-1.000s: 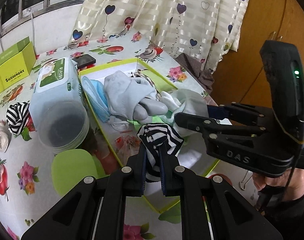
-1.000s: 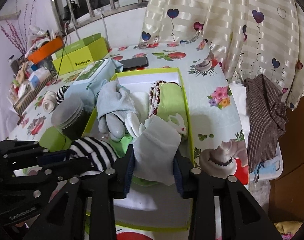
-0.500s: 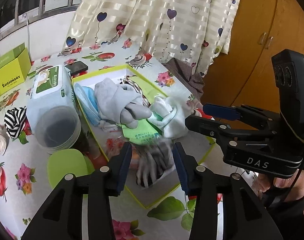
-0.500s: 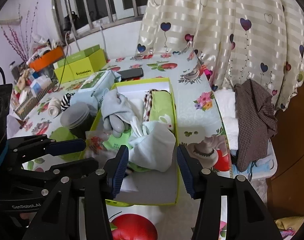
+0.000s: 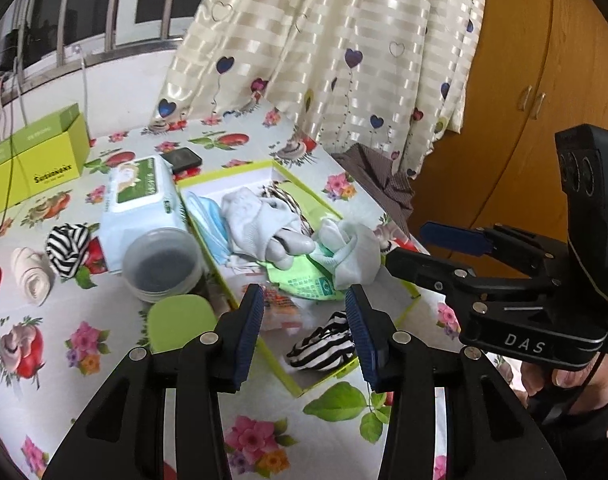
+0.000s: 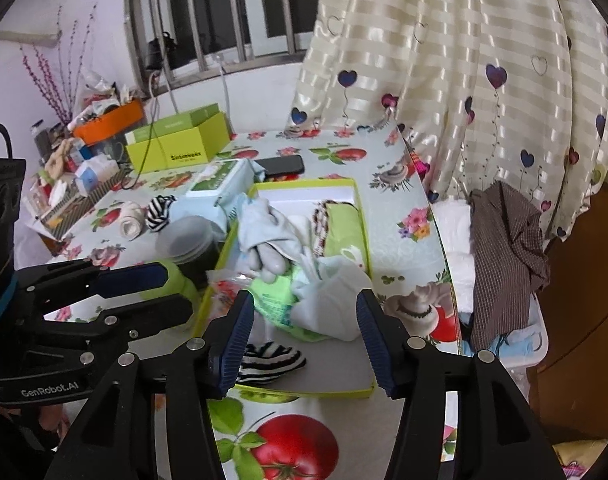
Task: Organize soft objects
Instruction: 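Lower the striped sock into the box and open the left gripper while the right releases the white sock, then move both open grippers back toward the rolled towel and striped sock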
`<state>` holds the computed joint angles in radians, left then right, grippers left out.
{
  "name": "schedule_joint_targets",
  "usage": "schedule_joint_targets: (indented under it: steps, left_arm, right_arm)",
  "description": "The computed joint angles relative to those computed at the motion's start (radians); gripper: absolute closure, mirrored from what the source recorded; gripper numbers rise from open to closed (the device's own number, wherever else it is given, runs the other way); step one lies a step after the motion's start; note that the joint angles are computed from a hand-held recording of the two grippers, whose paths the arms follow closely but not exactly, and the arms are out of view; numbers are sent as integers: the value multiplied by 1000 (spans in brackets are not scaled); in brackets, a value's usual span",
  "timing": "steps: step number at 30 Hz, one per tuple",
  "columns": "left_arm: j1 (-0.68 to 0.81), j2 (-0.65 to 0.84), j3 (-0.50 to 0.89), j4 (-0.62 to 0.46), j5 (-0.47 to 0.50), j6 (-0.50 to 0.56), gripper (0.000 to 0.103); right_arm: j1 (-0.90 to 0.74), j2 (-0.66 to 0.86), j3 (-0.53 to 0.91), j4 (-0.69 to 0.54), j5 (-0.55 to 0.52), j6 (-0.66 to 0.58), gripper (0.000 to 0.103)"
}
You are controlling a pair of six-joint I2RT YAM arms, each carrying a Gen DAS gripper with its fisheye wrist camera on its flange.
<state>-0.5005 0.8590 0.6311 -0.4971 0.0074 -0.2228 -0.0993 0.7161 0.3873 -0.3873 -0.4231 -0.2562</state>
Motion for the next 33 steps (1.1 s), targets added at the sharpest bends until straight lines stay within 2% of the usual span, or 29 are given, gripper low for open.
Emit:
schedule_joint_targets:
  steps: [7, 16, 26, 33]
  left_arm:
    - [49, -125, -9, -85, 5, 1, 59]
    - [211, -242, -24, -161, 80, 37, 59]
    - [395, -322, -40, -226, 185, 117, 59]
    - [593, -350, -52, -270, 316, 213, 59]
  right_arm:
    - [142, -104, 6, -58, 79, 62, 47]
    - [380, -137, 13, -62, 235, 156, 46]
    - [568, -89, 19, -18, 348, 228, 45]
    - [642, -76, 22, -6, 389, 255, 42]
